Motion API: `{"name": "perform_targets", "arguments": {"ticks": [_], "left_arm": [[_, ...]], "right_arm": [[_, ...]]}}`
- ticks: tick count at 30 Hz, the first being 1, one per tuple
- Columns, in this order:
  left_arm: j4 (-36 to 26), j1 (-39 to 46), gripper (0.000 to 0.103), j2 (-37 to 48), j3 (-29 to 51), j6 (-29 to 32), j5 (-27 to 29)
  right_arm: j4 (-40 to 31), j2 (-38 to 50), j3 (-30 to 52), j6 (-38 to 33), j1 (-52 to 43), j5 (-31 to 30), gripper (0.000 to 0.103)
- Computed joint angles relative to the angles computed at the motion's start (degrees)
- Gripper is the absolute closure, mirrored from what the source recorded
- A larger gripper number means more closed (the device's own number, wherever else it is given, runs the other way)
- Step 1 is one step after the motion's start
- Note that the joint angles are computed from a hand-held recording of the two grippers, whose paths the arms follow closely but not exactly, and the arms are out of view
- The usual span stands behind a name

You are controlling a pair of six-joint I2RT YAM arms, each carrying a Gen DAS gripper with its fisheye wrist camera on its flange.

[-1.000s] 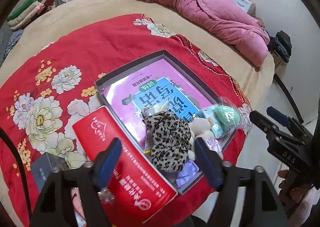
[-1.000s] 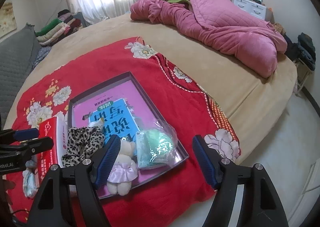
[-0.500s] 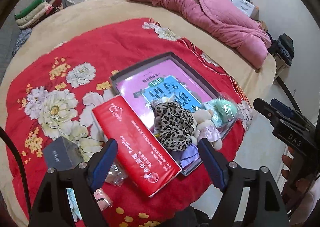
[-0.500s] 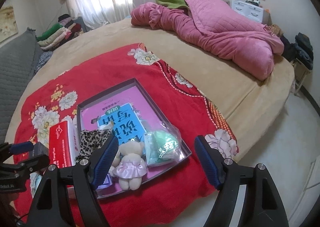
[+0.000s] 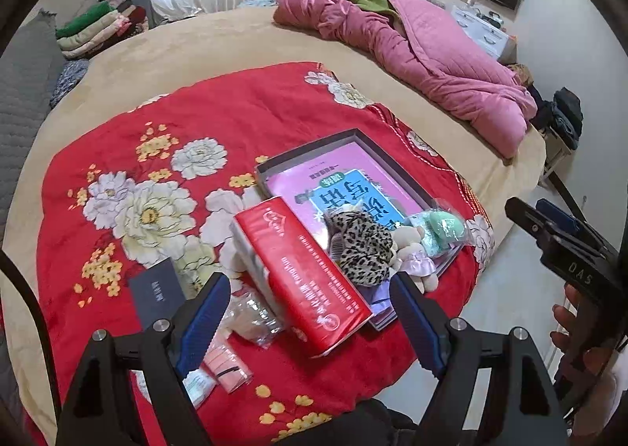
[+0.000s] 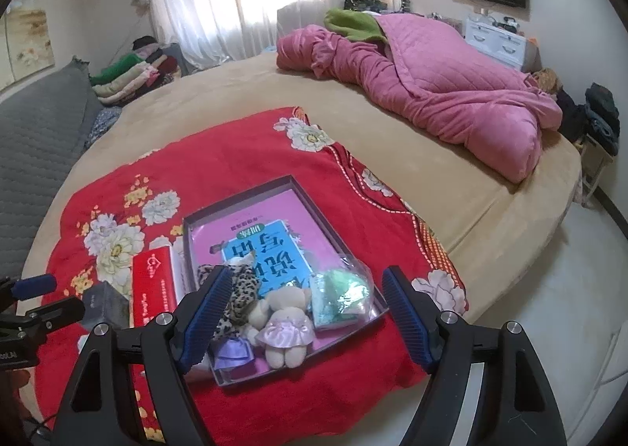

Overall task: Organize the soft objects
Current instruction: 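Withdraw both open tools from the tray back toward the pile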

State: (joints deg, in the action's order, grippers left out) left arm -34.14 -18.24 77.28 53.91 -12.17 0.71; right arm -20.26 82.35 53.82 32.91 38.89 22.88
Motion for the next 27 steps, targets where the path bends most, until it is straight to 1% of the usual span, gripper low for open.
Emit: {"name": "perform_targets", "arguments": {"ticks": [9, 13, 19, 27], "left_arm": [[-2.96, 7.16, 0.02, -7.46, -3.1, 2.38, 3.26], [-4.9, 11.5, 0.02, -10.41, -3.93, 4.78, 4.31], [-7.28, 20.0, 0.02, -13.95, -4.76, 9.77, 7.04], [-10.34, 33.69, 0.02, -16.6, -5.69, 17.46, 12.53]], "right_arm": [[-2.27, 0.5, 3.33, 1.06, 3.94, 1.86, 0.023], [-3.37, 1.06, 5.26, 1.21, 6.6, 3.51, 0.023], [-4.29, 2.84, 8.93, 1.55, 10.05, 4.39, 0.023], [-6.34, 8.48, 15.9, 0.58, 14.72, 6.14, 0.023]]}}
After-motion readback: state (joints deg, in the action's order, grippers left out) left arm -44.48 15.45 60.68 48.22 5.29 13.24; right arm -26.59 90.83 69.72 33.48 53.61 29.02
